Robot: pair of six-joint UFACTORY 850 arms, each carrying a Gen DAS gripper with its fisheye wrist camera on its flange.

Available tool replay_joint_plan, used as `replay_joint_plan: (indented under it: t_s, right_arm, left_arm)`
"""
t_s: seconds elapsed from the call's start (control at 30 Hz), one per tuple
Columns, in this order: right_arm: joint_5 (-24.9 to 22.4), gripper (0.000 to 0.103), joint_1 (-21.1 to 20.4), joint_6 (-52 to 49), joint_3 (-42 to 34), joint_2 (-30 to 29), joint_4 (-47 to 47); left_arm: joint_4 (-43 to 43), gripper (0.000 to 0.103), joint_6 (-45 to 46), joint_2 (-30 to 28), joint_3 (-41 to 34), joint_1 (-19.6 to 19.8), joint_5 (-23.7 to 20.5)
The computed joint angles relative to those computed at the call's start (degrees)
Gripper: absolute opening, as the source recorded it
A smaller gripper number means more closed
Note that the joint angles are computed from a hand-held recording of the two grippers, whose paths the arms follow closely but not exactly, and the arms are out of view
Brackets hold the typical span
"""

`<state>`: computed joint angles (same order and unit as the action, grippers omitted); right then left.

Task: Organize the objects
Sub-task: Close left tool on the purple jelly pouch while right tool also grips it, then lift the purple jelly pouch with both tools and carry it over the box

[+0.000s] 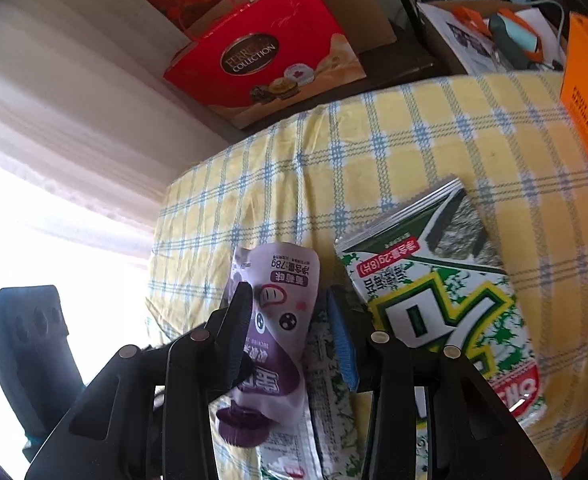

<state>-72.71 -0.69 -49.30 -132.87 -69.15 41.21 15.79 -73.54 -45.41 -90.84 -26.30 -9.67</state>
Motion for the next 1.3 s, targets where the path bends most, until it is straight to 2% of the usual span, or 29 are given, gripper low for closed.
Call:
replay_joint_plan:
  t_s: [0.07, 0.13, 0.23, 0.47, 0.67, 0.9, 1.1, 1.3]
  right_arm:
    - [-0.3, 0.04, 0.1, 0.3, -0.1, -0.2, 0.3]
    - [-0.5, 0.035, 0.2, 0.3, 0.3, 0.1, 0.3]
    - [0.8, 0.034, 0.5, -0.6, 2.7, 1.5, -0.2]
    - [-0.4, 0.034, -0.2, 0.5, 2.3, 1.6, 1.1]
    - [2.1, 0.034, -0.5, -2.6, 6.8, 5.6, 2.6]
    - [1.7, 0.034, -2.0, -3.9, 7.2, 7.5, 4.5]
    - [-0.3, 0.034, -3.8, -2.5, 2.0, 6.3, 4.9]
    - [-4.4, 0.034, -6.0, 2.0, -11.2, 0.3, 4.3]
  left_arm:
    - [3.0, 0.062, -1.5, -0.6, -1.1, -0.5, -0.9]
    - [4.4, 0.054, -1.5, -1.1, -2.3, -1.0, -1.6]
    - [9.9, 0.054, -5.1, -2.4, -5.2, -2.0, -6.1]
    - [13.0, 0.054, -6.7, -2.4, -6.2, -2.7, -7.5]
    - [15.4, 0.054, -9.0, -1.8, -7.1, -3.1, -8.6]
    - [16.5, 0.054, -8.5, -2.0, -10.8, -4.0, -11.2]
    - [13.5, 0.054, -3.5, -4.9, -18.2, -4.9, -14.0]
    - [8.5, 0.054, 3.6, -10.6, -29.7, -5.8, -17.9]
